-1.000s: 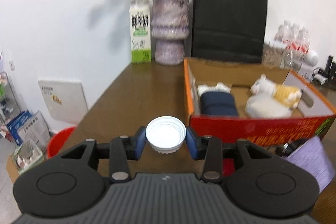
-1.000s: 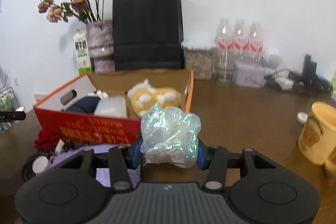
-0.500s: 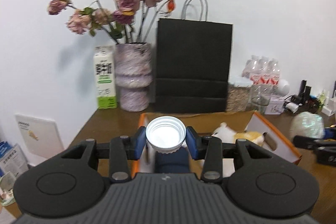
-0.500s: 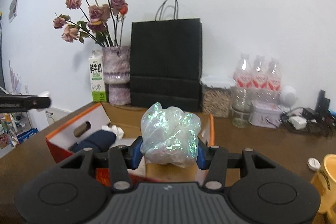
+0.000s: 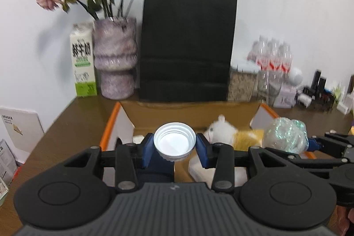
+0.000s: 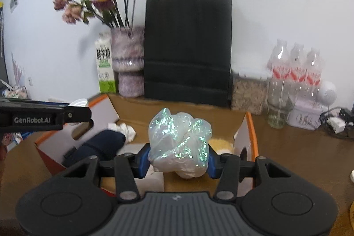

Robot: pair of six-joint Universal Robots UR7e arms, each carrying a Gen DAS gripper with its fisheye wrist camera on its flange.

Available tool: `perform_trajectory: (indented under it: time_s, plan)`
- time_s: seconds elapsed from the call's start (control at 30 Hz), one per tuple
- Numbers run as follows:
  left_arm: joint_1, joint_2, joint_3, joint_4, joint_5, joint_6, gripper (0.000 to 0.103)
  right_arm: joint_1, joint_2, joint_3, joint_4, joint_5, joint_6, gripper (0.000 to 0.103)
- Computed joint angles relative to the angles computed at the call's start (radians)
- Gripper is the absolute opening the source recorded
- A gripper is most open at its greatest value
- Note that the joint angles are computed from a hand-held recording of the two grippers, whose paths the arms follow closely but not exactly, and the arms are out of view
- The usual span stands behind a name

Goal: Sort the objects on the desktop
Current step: 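Carry cap and plastic bag into the cardboard box and open both grippers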

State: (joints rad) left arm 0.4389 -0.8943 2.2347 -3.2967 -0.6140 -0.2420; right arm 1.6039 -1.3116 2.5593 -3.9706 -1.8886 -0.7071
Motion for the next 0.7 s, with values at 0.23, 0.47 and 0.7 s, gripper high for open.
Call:
perform_trajectory:
  time_s: [0.23,0.47,0.7]
  plan:
    - [0.051,0.049,-0.031,0.075,-0.03,-0.001,0.041,-0.047,0.032,-0.017,0.036,-0.012,-0.003,0.047]
    - [0.07,0.07,-0.034,0.088,-0.039,0.018,0.041,-0.068,0.029,-0.015,0.057,0.006,-0.001,0.048]
    - [0.065,0.075,-0.035,0.104,-0.021,0.005,0.046,-0.067,0.029,-0.014,0.056,0.004,-0.002,0.056]
